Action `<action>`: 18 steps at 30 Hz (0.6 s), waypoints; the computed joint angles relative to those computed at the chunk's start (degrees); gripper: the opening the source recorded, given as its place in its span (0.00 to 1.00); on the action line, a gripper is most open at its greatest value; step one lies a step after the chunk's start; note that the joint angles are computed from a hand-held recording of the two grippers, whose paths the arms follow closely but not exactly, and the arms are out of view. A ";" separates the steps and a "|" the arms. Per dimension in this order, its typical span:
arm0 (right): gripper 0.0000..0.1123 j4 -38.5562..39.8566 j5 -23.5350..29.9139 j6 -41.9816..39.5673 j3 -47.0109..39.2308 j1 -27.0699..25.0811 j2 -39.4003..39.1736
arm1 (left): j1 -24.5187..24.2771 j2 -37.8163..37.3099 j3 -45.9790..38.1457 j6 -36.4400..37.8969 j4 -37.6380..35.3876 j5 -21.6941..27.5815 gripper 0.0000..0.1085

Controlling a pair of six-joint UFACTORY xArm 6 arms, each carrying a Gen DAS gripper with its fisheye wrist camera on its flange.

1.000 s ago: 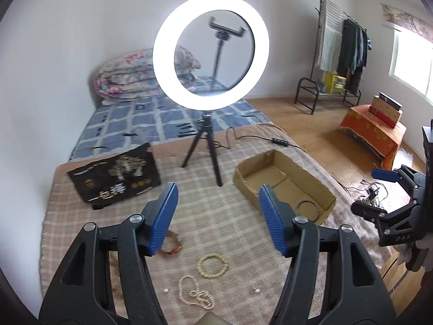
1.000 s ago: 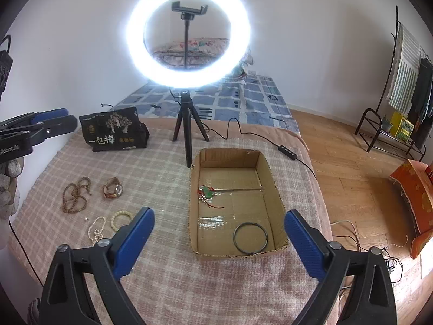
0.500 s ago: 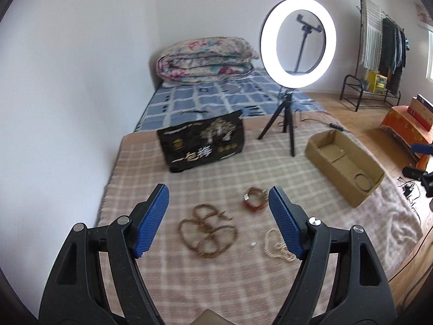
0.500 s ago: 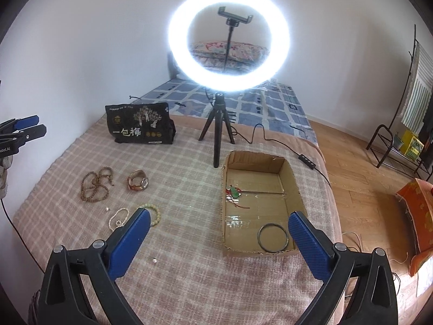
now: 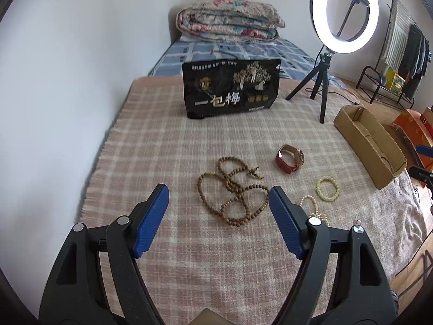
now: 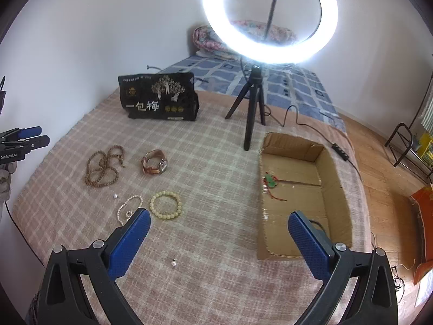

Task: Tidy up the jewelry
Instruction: 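Move the left tool to the wooden bead mala while the right tool approaches the yellow bracelet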

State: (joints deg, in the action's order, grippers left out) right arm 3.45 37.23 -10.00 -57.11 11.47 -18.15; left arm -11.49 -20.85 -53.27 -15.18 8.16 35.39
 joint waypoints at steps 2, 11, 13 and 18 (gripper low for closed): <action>0.91 0.01 -0.19 0.05 -0.33 0.51 1.54 | 0.35 1.53 -0.18 0.84 -2.08 0.08 0.72; 0.91 1.58 -0.05 0.98 -2.90 1.54 9.32 | 1.34 8.89 -2.16 2.66 -8.03 0.20 0.72; 0.91 1.85 0.07 1.05 -3.55 1.65 10.83 | 1.65 10.70 -3.04 2.80 -8.91 0.13 0.72; 0.91 1.85 0.22 0.80 -4.92 1.84 13.89 | 3.45 15.09 -5.35 4.63 -15.97 0.41 0.72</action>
